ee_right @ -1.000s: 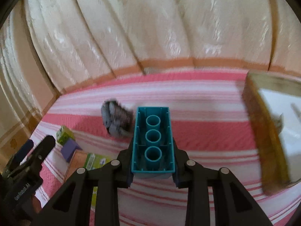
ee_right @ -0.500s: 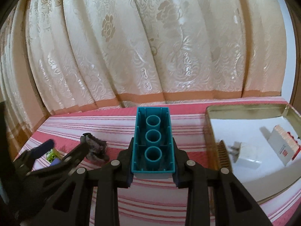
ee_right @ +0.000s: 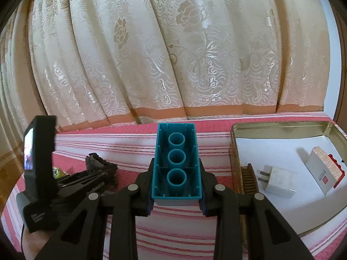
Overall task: Organize rigid objects
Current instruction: 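Carry the grey object with the left tool while the right tool carries the teal brick over the tray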
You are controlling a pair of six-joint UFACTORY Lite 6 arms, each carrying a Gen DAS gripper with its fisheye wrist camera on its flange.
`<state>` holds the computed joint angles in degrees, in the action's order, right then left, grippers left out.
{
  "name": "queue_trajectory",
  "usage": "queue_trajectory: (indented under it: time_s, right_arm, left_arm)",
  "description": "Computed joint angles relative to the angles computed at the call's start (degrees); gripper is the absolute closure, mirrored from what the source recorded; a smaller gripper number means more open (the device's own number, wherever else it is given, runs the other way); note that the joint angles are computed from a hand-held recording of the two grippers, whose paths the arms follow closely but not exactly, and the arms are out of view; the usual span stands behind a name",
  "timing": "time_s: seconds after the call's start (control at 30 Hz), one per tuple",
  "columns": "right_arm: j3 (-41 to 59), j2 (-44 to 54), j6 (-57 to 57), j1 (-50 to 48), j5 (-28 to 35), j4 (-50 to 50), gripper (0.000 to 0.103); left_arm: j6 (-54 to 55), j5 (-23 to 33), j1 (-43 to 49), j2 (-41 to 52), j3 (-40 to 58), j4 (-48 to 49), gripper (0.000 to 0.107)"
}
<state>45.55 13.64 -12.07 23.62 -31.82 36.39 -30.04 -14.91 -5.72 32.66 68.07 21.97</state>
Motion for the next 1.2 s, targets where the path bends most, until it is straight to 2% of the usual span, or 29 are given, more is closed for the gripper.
queue_trajectory:
  time_s: [0.13,0.33,0.43,0.67,1.2]
  right_arm:
    - [-1.02,-0.76,1.60,-0.21,-0.94,-0.93,0.069]
    - [-1.73,-1.28,3.87,-0.54,-0.95,-2.45,0.069]
    - [-3.76,-3.24,4.14,-0.21,-2.71,-2.60,0.069]
    - [-9.75,-8.03,1.38,-0.50,-5.52,-1.01,0.069]
    - [-19.93,-17.45,2.31,-4.09,-6.62,-4.09,0.069]
  left_arm:
    - [13.87,-5.75,-1.93,-5.25,-7.34,-13.85,0.078]
    - [10.40,-10.83,-3.39,-9.75,-13.62,-11.95,0.078]
    - [11.07,-12.62,-4.61,-11.78,-16.66,-13.96,0.078]
    - [21.40,-14.70,-9.70,-14.12,-20.37,-25.47,0.078]
    - [34.02,-21.71,-16.56,-19.06,-27.71,-41.56,0.078]
